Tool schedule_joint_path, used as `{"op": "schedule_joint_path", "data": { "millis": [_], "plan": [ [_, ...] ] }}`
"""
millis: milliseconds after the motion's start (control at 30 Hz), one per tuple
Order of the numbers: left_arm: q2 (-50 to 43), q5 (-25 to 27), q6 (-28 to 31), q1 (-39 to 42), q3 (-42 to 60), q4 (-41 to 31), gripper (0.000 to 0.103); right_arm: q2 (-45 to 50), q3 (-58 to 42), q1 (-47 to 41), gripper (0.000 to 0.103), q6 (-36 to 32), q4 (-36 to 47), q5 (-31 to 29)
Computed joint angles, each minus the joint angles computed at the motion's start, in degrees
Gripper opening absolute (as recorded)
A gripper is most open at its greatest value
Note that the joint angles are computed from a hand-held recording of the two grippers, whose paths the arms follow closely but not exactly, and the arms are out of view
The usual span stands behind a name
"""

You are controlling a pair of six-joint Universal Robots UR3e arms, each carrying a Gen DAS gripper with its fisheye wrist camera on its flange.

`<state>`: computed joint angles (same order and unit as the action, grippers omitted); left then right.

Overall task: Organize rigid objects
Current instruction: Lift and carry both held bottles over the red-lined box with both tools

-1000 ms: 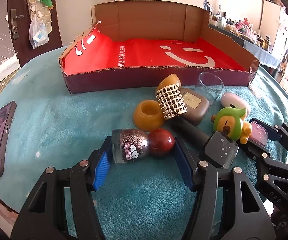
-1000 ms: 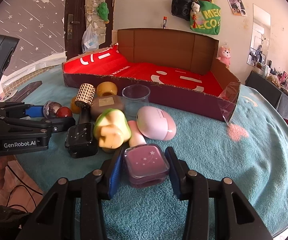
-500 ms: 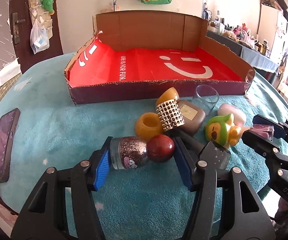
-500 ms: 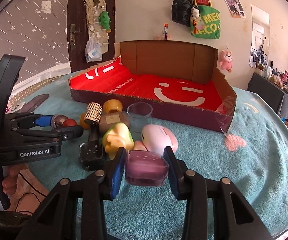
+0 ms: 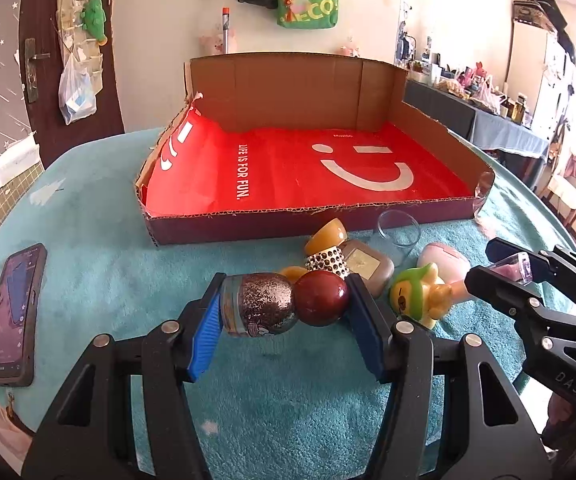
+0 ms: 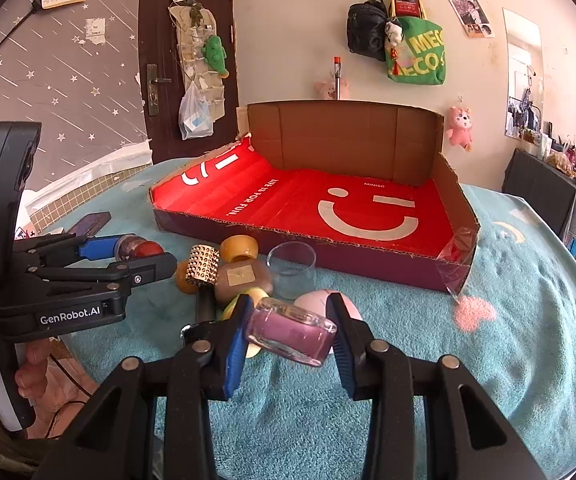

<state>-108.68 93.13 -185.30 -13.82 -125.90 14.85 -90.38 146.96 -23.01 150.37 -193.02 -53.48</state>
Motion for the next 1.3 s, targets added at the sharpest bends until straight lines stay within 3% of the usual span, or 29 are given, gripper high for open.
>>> {"op": "schedule_joint_path", "data": {
  "millis": [567, 1300],
  "plan": [
    [0.7, -1.4, 0.8, 0.7, 1.3, -0.9, 0.056, -3.1, -2.2, -0.3, 0.04, 0.4, 2.8, 1.5],
    [-0.4, -6.4, 4.4, 3.9, 9.4, -7.1, 0.056, 0.3, -12.4, 2.7, 0.04, 1.9, 7.9, 0.3]
  ]
}}
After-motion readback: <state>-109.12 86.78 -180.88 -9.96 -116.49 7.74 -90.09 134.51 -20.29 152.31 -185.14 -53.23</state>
